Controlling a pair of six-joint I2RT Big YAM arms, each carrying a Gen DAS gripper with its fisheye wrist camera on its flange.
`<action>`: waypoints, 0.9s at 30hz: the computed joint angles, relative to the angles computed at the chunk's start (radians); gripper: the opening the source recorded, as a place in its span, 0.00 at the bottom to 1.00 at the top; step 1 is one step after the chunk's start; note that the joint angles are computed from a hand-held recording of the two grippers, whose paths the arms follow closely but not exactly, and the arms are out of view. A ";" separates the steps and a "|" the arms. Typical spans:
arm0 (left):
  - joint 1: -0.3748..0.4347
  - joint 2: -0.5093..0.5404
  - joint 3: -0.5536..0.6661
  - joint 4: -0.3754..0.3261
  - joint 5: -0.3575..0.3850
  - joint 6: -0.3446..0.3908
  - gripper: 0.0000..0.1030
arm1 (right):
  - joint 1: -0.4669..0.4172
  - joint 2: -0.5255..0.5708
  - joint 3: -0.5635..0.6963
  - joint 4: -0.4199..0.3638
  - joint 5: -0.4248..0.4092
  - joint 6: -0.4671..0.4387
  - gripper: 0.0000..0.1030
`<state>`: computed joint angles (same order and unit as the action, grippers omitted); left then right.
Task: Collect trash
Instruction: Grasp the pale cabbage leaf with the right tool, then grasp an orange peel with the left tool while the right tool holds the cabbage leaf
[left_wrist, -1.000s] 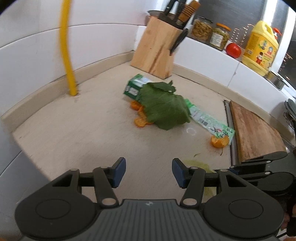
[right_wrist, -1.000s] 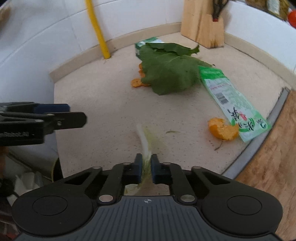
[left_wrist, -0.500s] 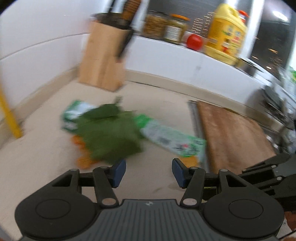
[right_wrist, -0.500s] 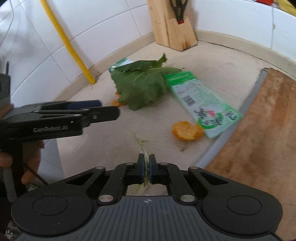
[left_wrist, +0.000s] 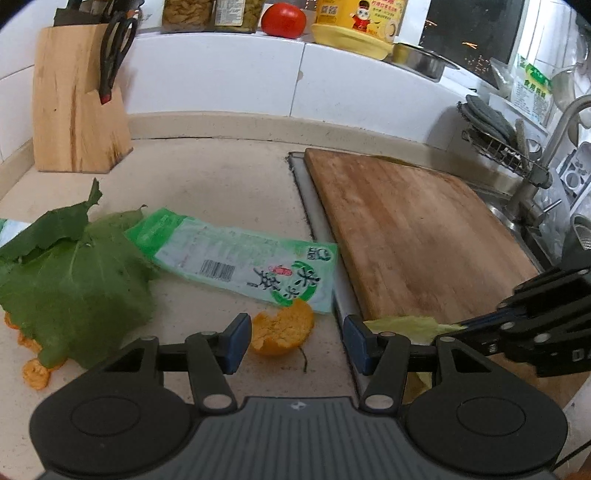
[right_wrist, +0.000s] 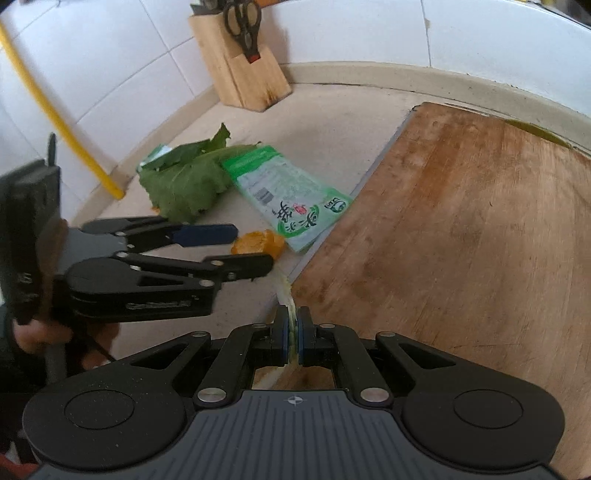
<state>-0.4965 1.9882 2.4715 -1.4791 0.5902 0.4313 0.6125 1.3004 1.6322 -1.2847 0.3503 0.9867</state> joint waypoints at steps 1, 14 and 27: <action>-0.001 0.010 0.013 -0.012 -0.025 0.010 0.41 | 0.000 0.002 0.004 -0.003 0.003 0.000 0.07; 0.038 -0.002 -0.003 -0.026 0.038 -0.088 0.07 | 0.003 0.003 0.013 -0.011 0.008 0.045 0.07; 0.135 -0.159 -0.220 0.066 0.059 -0.212 0.07 | 0.007 0.024 0.035 0.083 -0.033 0.014 0.07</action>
<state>-0.3613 1.8294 2.2516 -1.4133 0.6488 0.2196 0.6193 1.3248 1.6669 -1.2019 0.3173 1.0007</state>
